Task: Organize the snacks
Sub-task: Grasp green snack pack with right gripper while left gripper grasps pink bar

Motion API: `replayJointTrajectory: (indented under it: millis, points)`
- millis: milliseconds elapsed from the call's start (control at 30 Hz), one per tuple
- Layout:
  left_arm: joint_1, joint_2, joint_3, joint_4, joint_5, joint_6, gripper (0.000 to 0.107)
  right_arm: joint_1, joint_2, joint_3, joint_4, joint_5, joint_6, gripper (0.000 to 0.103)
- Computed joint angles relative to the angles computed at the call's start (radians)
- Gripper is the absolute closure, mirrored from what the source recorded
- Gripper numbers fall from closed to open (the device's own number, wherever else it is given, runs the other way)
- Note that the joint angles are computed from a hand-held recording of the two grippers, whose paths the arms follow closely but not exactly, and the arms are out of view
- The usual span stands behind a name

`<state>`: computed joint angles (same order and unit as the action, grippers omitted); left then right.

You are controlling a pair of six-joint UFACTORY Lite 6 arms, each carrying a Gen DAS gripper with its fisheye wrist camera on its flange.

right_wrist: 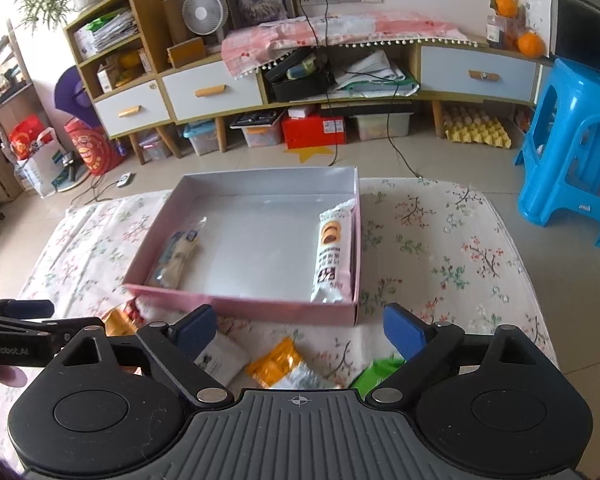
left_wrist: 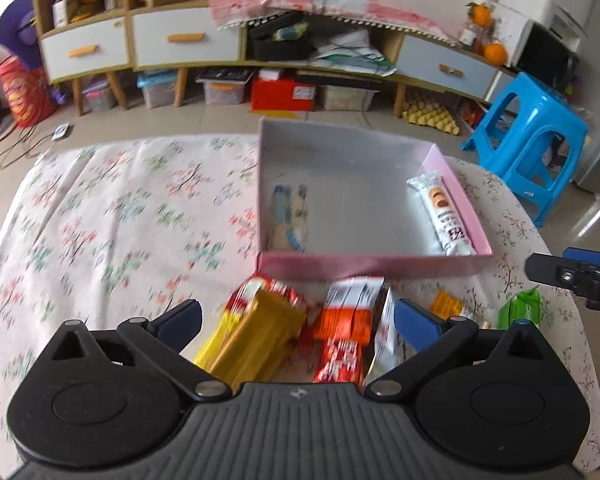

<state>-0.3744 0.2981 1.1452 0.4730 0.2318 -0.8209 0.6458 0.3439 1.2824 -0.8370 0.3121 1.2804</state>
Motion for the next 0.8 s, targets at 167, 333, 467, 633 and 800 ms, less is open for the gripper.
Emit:
replayJointTrajectory:
  millis: [167, 333, 467, 633, 800]
  points:
    - [-0.017, -0.062, -0.115, 0.115, -0.02, -0.206, 0.004, 0.016, -0.068, -0.136, -0.153, -0.072, 0.179, 0.009]
    - [-0.068, -0.045, -0.144, 0.364, 0.06, -0.492, 0.005, 0.032, -0.08, -0.183, -0.133, -0.042, 0.172, 0.01]
    - [-0.072, -0.064, -0.196, 0.407, 0.042, -0.6, 0.005, 0.043, -0.111, -0.244, -0.22, -0.018, 0.253, 0.009]
    - [-0.057, -0.053, -0.23, 0.257, -0.01, -0.535, 0.008, 0.002, -0.102, -0.271, -0.112, -0.025, 0.178, 0.01]
    - [-0.06, -0.047, -0.249, 0.116, -0.038, -0.45, 0.017, -0.04, -0.076, -0.272, 0.014, -0.04, 0.095, 0.01]
